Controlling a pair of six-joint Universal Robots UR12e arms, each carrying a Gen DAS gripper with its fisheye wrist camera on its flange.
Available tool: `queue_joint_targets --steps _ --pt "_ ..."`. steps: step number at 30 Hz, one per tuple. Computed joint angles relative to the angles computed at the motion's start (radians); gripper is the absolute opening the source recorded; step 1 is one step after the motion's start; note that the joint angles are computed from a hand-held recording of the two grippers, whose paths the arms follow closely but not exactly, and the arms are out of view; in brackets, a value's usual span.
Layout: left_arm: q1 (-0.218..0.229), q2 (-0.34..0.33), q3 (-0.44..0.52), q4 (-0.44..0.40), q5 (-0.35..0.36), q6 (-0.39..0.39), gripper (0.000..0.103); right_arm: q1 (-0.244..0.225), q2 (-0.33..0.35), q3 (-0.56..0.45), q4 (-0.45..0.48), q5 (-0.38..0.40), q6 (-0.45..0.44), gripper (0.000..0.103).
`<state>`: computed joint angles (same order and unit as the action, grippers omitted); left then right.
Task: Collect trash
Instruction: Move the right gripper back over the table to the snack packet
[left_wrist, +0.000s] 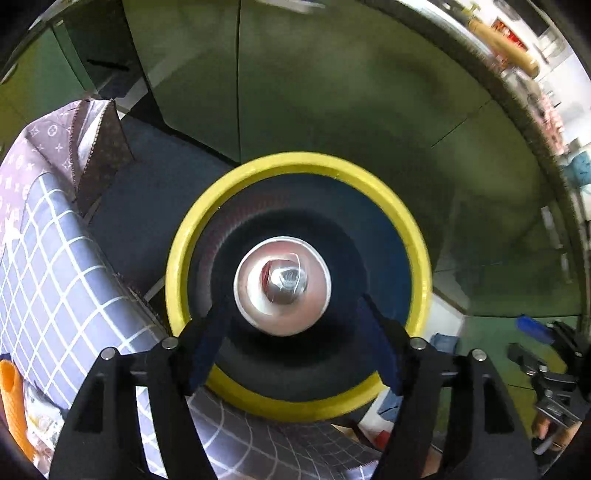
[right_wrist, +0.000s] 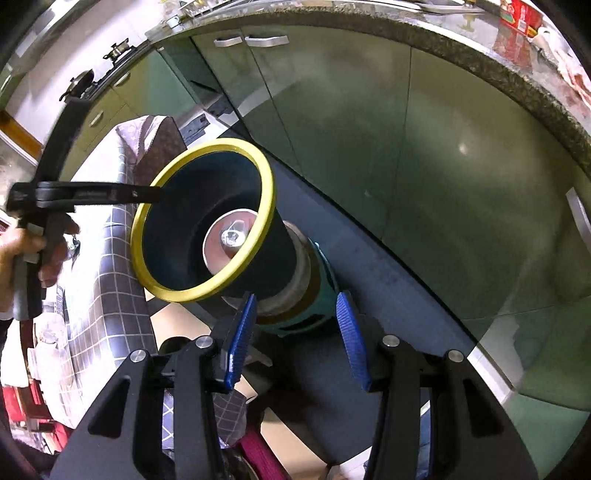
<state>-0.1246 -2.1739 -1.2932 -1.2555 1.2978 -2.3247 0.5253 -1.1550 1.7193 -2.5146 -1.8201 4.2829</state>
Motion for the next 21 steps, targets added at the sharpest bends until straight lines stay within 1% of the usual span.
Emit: queue_joint_targets --steps 1,2,3,4,6,8,9,10,11,12,13,14,15,16,18,19,20,21 --pt "0.011 0.008 0.004 -0.016 -0.019 0.017 0.067 -0.001 0.004 -0.004 -0.004 0.003 -0.007 0.046" --pt "0.012 0.017 0.002 -0.018 -0.036 0.024 0.067 -0.001 0.008 -0.009 -0.008 0.007 -0.016 0.046" --pt "0.029 0.033 0.0 -0.033 -0.07 0.045 0.068 0.0 0.015 -0.02 -0.005 0.008 -0.021 0.046" --pt "0.043 0.045 0.0 -0.051 -0.099 0.061 0.071 0.001 0.02 -0.028 -0.004 0.009 -0.03 0.046" --pt "0.094 0.079 0.0 -0.103 -0.187 0.107 0.076 0.004 0.028 -0.045 0.002 0.015 -0.053 0.046" --pt "0.14 0.111 -0.019 -0.125 -0.25 0.151 0.082 0.007 0.043 -0.073 0.018 0.019 -0.077 0.046" --pt "0.172 0.132 -0.038 -0.118 -0.292 0.18 0.083 0.011 0.057 -0.099 0.033 0.024 -0.093 0.046" --pt "0.203 0.155 -0.068 -0.087 -0.324 0.202 0.084 0.013 0.069 -0.121 0.046 0.029 -0.108 0.046" --pt "0.24 0.179 -0.103 -0.028 -0.359 0.218 0.087 0.015 0.089 -0.157 0.066 0.039 -0.133 0.046" --pt "0.261 0.186 -0.115 0.006 -0.376 0.22 0.089 0.017 0.103 -0.181 0.076 0.047 -0.151 0.046" --pt "0.288 0.197 -0.138 0.052 -0.396 0.214 0.09 0.02 0.127 -0.225 0.085 0.063 -0.187 0.047" --pt "0.324 0.204 -0.162 0.108 -0.416 0.194 0.09 0.022 0.141 -0.248 0.089 0.071 -0.207 0.051" --pt "0.347 0.202 -0.173 0.149 -0.425 0.17 0.09 0.027 0.171 -0.302 0.103 0.086 -0.247 0.056" --pt "0.363 0.2 -0.177 0.171 -0.432 0.152 0.09 0.03 0.199 -0.353 0.118 0.099 -0.289 0.059" --pt "0.415 0.193 -0.187 0.223 -0.446 0.097 0.09 0.039 0.257 -0.461 0.147 0.124 -0.37 0.062" --pt "0.428 0.189 -0.19 0.242 -0.445 0.08 0.09 0.043 0.292 -0.527 0.165 0.143 -0.415 0.063" --pt "0.452 0.19 -0.199 0.264 -0.443 0.068 0.09 0.044 0.322 -0.584 0.176 0.158 -0.458 0.064" --pt "0.465 0.19 -0.209 0.281 -0.445 0.067 0.09 0.046 0.349 -0.636 0.185 0.169 -0.498 0.065"
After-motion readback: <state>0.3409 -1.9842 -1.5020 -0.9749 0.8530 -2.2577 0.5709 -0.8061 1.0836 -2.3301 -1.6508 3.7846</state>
